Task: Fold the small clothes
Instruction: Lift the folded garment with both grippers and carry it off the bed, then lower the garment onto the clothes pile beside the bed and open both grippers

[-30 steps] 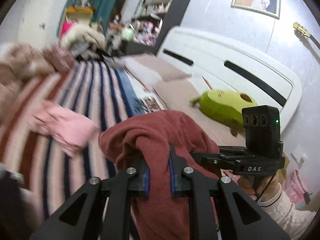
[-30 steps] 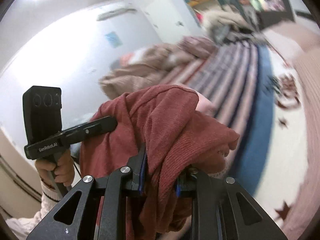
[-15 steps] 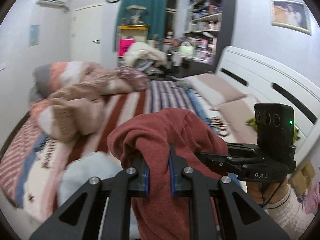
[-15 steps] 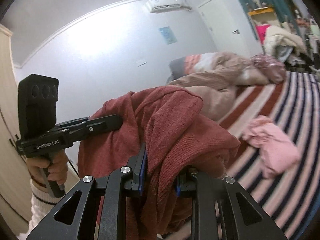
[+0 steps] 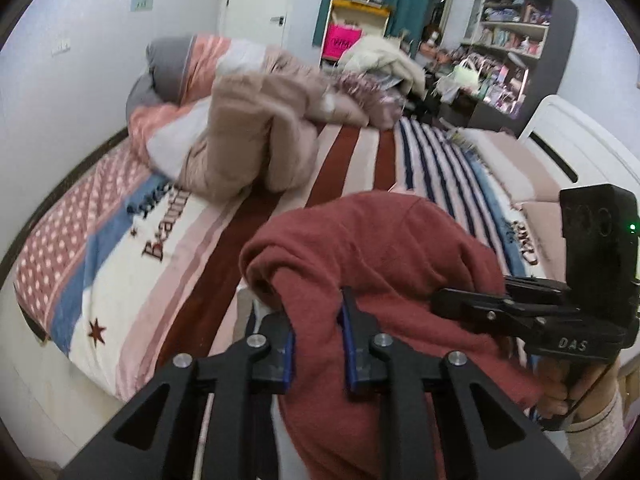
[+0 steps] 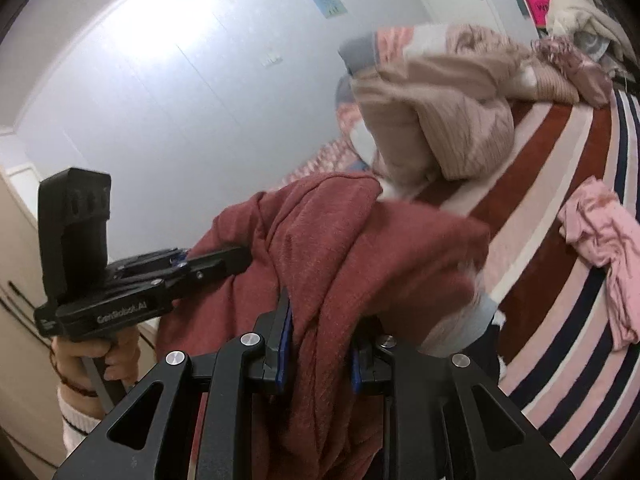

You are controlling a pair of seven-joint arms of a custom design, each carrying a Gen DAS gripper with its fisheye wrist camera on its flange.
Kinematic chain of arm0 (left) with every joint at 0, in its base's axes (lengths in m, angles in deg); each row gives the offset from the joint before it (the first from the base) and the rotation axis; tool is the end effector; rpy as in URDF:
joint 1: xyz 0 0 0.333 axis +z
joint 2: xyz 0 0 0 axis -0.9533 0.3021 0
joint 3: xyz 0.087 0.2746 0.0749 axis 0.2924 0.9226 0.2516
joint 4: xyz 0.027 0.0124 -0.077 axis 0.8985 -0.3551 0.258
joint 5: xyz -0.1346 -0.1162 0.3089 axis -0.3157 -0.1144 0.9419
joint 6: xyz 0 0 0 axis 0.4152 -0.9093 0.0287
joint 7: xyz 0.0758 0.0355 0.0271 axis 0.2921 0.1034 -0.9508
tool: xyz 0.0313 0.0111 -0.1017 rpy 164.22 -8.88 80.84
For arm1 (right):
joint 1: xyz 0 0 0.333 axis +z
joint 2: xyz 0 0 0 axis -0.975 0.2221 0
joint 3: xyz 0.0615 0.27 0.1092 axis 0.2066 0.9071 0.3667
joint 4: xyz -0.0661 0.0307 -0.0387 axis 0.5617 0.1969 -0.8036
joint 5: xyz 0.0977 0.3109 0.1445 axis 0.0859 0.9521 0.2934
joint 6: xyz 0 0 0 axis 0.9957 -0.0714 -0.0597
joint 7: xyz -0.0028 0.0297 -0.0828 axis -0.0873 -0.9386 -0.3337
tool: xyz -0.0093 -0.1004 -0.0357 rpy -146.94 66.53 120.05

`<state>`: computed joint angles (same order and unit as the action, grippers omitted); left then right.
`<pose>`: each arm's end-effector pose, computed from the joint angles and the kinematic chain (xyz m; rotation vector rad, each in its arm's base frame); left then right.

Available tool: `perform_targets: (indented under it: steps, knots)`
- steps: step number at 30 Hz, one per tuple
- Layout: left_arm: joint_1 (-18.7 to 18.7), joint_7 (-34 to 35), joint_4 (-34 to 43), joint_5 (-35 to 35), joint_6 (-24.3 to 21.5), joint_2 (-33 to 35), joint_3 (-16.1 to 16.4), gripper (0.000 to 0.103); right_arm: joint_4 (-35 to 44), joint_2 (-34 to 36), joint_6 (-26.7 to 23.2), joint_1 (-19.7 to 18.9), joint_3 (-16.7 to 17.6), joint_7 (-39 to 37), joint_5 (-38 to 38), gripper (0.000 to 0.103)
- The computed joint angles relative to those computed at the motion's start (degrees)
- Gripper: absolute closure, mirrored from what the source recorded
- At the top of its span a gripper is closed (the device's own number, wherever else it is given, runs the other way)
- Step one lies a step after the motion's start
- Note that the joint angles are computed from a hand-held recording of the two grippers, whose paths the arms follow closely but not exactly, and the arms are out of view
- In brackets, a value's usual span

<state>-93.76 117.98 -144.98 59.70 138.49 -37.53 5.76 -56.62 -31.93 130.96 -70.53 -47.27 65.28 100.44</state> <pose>0.6557 -0.3354 0.5512 -1.7615 1.9782 -0.9236 0.7020 0.2010 0.5027 -1.8151 1.1535 0.1096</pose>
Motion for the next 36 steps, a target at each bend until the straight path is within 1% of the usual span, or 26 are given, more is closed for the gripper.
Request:
perform_targets:
  steps: [1, 2, 3, 4, 6, 7, 8, 9, 10, 11, 12, 14, 15, 17, 19, 22, 25, 26, 27, 30, 31, 32, 33, 36]
  knots:
    - [0.0, -0.5, -0.3, -0.1, 0.3, 0.4, 0.0, 0.083, 2.0, 1.8, -0.6, 1.0, -0.8, 1.4, -1.8, 0.084]
    - [0.3, -0.4, -0.4, -0.4, 0.6, 0.8, 0.0, 0.08, 1.9, 2.2, 0.0, 0.7, -0.2, 1.9, -3.1, 0.083]
    - [0.6, -0.3, -0.8, -0.6, 1.1, 1.1, -0.1, 0.077, -0.1, 0.9, -0.1, 1.4, -1.7, 1.1, -2.2, 0.081]
    - [0.7, -0.1, -0.3, -0.7, 0.9, 1.7, -0.1, 0.076, -0.2, 1.4, 0.4, 1.2, -1.1, 1.4, -3.1, 0.081]
    - [0.7, -0.5, -1.9, -0.4, 1.9, 1.3, 0.2, 0.066, 0.3, 2.1, 0.0, 1.0, -0.9, 1.7, -3.4, 0.078]
    - [0.7, -1.0, -2.9, -0.1, 2.7, 0.8, 0.4, 0.064, 1.1, 2.7, -0.6, 0.7, -0.7, 1.7, -3.4, 0.078]
    - [0.7, -1.7, -3.6, 0.2, 3.3, 0.4, 0.7, 0.056, 0.0, 2.0, -0.5, 0.4, -0.4, 1.3, -3.1, 0.076]
    - [0.8, -2.5, -4.7, 0.6, 4.4, 0.0, 0.9, 0.049, -0.7, 1.5, -0.7, 0.1, -0.3, 0.9, -2.8, 0.072]
    - [0.9, -2.9, -5.7, 0.7, 5.4, -0.7, 0.9, 0.047, -0.8, 1.3, -1.0, -0.2, -0.3, 0.6, -2.6, 0.068]
    - [1.2, -3.1, -6.8, 0.7, 6.5, -1.2, 0.6, 0.044, -1.5, 0.6, -1.0, -0.4, -0.2, 0.4, -2.2, 0.059]
    - [1.4, -3.1, -7.3, 0.5, 7.0, -1.6, 0.3, 0.044, -2.3, 0.1, -1.0, -0.9, 0.0, -0.4, -1.5, 0.049]
    - [1.5, -3.5, -9.2, 0.9, 8.6, -2.8, 0.2, 0.041, -5.4, -2.0, -0.1, -2.1, 0.4, -2.9, 0.8, 0.043]
    - [1.5, -3.9, -11.4, 1.4, 11.1, -4.1, 0.3, 0.036, -6.6, -2.9, 0.2, -2.6, 0.5, -4.0, 2.0, 0.043]
    - [0.9, -7.2, -14.8, 3.3, 15.7, -6.1, 1.6, 0.028, -7.8, -4.0, -0.3, -3.7, 0.5, -5.7, 4.4, 0.043]
    - [0.6, -9.1, -15.9, 4.4, 17.2, -7.0, 1.9, 0.028, -8.5, -4.8, -0.5, -4.1, 0.2, -6.6, 5.9, 0.043]
    - [-0.2, -10.2, -15.8, 6.5, 16.4, -7.8, 2.1, 0.028, -10.4, -6.7, 0.2, -4.3, -0.7, -7.7, 7.3, 0.042]
    - [-2.9, -13.8, -15.8, 11.3, 14.6, -8.7, 4.1, 0.028, -12.9, -8.6, 0.3, -4.7, -1.3, -9.1, 8.7, 0.042]
    - [-4.7, -17.1, -16.0, 14.4, 14.0, -9.2, 5.7, 0.028, -14.2, -9.5, 0.2, -4.9, -1.4, -9.8, 9.3, 0.042]
    - [-7.7, -21.8, -15.9, 19.5, 12.6, -9.8, 8.2, 0.027, -15.8, -10.7, 0.1, -5.2, -1.6, -10.7, 10.2, 0.042]
    - [-11.9, -28.6, -16.2, 29.7, 11.0, -10.9, 10.1, 0.025, -21.8, -15.1, 0.0, -6.0, -2.5, -15.1, 13.2, 0.042]
    - [-13.6, -30.7, -15.8, 32.9, 9.7, -11.0, 10.4, 0.024, -24.2, -16.9, 0.2, -6.2, -3.0, -16.7, 14.5, 0.041]
    - [-14.4, -31.8, -15.4, 35.0, 9.1, -10.9, 10.1, 0.024, -26.8, -18.9, 0.1, -6.4, -3.6, -18.6, 15.9, 0.039]
    - [-15.4, -33.0, -15.1, 37.2, 8.7, -10.9, 9.8, 0.024, -29.1, -20.5, 0.2, -6.5, -4.3, -20.1, 17.1, 0.038]
    - [-17.5, -35.8, -13.9, 42.4, 7.5, -10.3, 8.3, 0.023, -37.8, -26.9, 0.8, -6.4, -6.9, -26.1, 20.5, 0.038]
